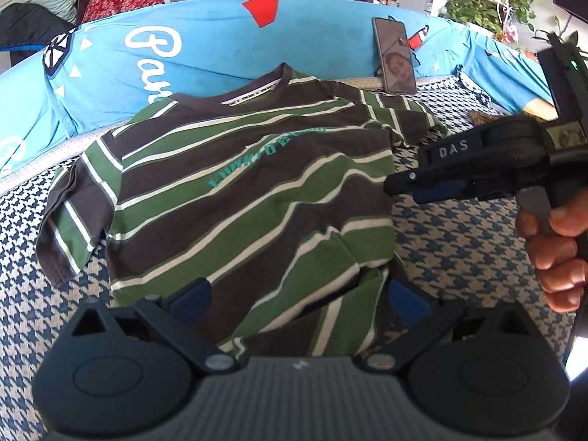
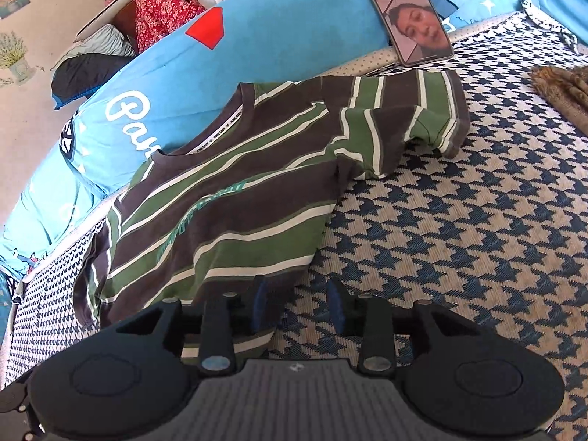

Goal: Fold clothes
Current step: 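Grasp the shirt hem with the right gripper and fold it over the body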

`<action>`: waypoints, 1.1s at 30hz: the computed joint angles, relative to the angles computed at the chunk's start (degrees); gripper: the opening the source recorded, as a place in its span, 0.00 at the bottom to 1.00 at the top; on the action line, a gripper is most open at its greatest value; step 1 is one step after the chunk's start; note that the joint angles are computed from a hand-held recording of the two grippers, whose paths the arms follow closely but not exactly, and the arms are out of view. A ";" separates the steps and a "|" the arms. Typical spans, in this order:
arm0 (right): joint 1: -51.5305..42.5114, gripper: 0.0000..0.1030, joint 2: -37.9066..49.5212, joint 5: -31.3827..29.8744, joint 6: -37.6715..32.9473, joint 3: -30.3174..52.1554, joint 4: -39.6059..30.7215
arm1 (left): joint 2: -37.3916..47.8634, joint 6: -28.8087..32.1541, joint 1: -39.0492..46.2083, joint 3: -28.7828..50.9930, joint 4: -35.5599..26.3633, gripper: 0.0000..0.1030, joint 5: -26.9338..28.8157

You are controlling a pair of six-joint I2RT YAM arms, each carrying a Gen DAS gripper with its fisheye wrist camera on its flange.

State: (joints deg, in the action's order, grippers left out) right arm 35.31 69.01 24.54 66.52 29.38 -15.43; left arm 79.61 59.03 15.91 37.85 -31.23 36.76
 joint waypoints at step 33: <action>0.12 0.12 21.02 6.92 -14.10 9.82 22.83 | 17.45 -21.63 4.93 13.45 12.80 0.43 -7.22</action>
